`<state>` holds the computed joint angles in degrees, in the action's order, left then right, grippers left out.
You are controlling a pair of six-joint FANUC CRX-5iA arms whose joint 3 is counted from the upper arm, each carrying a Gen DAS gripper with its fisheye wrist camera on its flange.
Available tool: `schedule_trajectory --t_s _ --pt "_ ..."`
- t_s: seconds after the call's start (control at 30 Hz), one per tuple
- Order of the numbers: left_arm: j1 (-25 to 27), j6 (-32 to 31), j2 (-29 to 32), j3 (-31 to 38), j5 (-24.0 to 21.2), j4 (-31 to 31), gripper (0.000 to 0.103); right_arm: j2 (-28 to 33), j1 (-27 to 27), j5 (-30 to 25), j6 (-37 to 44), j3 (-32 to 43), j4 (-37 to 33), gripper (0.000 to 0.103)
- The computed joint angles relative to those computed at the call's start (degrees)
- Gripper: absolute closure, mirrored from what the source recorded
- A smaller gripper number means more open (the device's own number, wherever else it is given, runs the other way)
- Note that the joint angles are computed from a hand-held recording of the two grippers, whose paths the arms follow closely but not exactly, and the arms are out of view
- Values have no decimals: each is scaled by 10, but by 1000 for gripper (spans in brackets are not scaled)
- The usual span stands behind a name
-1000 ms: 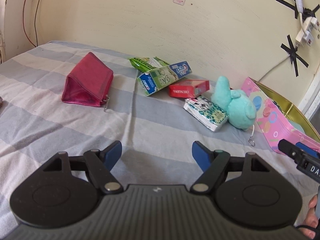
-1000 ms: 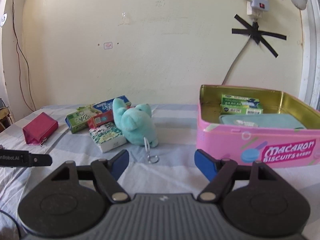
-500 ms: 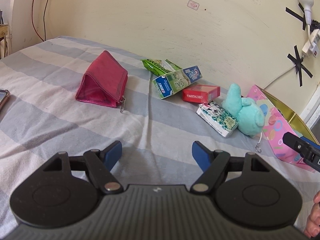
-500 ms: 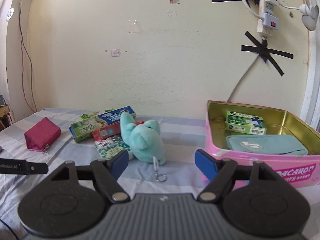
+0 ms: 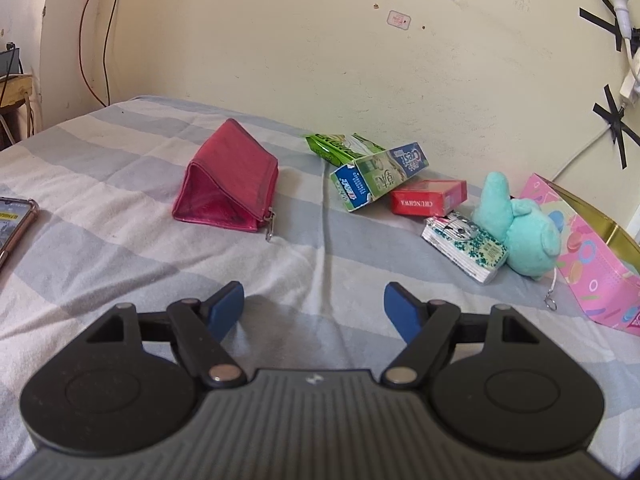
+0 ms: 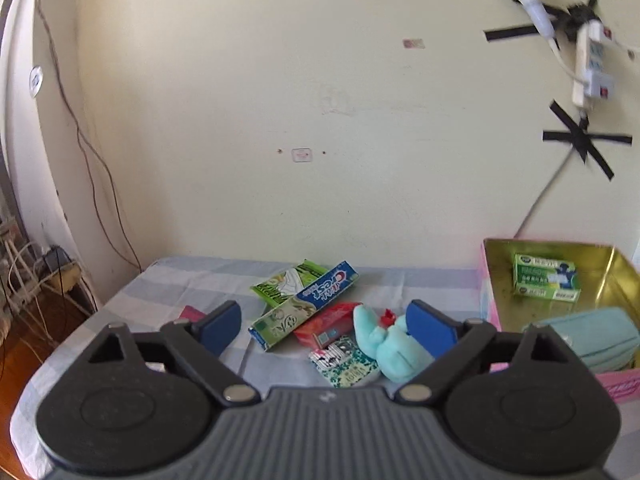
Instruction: Organize objects
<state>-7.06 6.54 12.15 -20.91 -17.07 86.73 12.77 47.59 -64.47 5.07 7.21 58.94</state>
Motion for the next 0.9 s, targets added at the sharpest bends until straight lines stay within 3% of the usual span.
schedule_trajectory --t_s 0.23,0.47,0.57,0.63,0.7,0.9 --pt "4 30 2 5 5 -38 24 59 63 -98 67 111 42 0" --pt "6 42 3 8 4 -57 19 56 73 -64 91 126 80 0" --pt "5 45 2 6 8 -60 19 55 64 -34 82 148 45 0" --pt "5 46 2 6 5 -56 19 56 55 -4 64 137 92 0" --pt "6 51 3 8 5 -64 19 77 47 -13 80 152 131 0" --pt "5 53 2 7 6 -65 18 93 48 -44 103 192 50 0"
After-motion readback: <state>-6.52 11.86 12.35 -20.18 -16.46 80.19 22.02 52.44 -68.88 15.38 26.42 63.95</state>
